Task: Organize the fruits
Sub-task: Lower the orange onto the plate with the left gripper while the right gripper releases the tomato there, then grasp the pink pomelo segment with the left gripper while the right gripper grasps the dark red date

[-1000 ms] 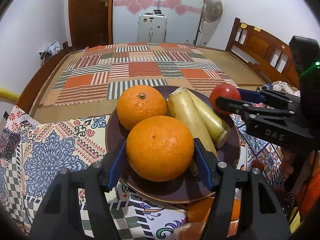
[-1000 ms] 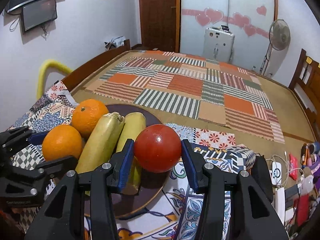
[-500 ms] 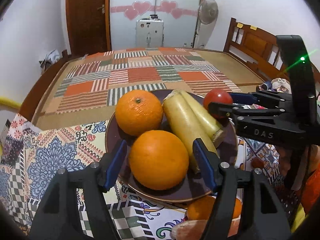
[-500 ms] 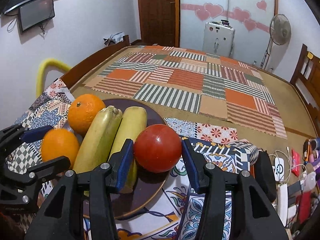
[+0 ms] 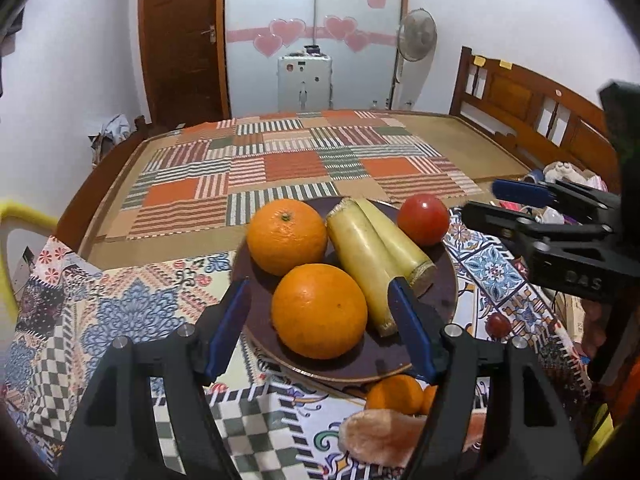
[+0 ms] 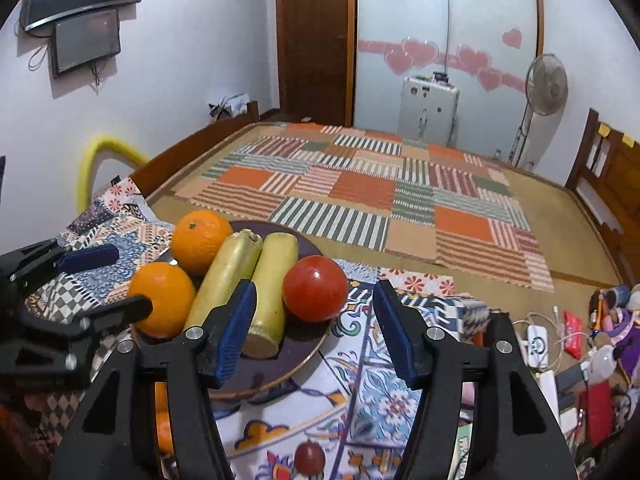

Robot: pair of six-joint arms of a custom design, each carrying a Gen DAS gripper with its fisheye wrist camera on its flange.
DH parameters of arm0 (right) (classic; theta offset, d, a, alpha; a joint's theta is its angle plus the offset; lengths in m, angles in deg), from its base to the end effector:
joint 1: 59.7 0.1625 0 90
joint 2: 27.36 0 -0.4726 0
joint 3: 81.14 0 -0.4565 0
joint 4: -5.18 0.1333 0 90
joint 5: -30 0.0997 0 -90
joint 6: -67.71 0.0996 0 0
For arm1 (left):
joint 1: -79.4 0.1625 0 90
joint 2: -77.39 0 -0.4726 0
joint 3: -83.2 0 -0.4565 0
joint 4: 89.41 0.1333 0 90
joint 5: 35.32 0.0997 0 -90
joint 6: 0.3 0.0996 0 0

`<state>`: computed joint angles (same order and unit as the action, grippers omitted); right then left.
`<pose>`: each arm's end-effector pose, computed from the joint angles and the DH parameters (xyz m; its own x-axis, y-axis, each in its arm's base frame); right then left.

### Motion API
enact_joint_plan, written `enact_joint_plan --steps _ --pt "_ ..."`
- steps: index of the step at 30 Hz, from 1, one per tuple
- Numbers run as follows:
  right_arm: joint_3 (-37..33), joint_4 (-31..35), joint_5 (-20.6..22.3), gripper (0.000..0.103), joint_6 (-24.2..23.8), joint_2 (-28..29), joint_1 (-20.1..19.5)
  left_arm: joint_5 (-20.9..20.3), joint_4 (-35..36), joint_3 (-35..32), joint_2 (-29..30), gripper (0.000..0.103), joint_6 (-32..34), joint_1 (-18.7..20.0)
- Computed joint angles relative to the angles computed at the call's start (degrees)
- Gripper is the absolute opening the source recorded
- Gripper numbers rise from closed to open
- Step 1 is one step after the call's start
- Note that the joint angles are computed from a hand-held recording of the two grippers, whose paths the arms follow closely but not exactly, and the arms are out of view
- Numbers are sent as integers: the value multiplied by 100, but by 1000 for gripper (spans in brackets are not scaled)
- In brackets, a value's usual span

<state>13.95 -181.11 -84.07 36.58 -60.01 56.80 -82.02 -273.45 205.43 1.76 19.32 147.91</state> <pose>0.4143 -0.6232 -0.0072 -0.5946 -0.5589 0.5779 -0.7920 0.5307 -0.3017 -0.0145 -0.5873 0.3130 -0.7290 0.0197 -0.6843 0.5229 0.6611 -0.5380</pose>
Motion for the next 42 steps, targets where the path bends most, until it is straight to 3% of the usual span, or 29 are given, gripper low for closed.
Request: enact_joint_plan --steps 6,10,18,28,41,42 --pt "542 -483 110 58 -51 -303 84 226 -38 287 -297 75 -91 -236" --pt "877 -733 104 59 -73 -453 112 350 1 507 -469 84 -222 -383" --pt "1502 -1123 61 60 -11 -716 54 475 229 1045 -645 88 -796 -651" --pt "2008 -1358 72 60 34 -950 -105 808 59 1368 -180 92 -1292 -870" --pt "1944 -1171 -116 60 -80 -791 -252 1081 -747 1223 534 92 -1128 -725" --pt "1898 -1106 -125 60 -74 -759 -262 1083 -809 1242 529 88 -1064 -717"
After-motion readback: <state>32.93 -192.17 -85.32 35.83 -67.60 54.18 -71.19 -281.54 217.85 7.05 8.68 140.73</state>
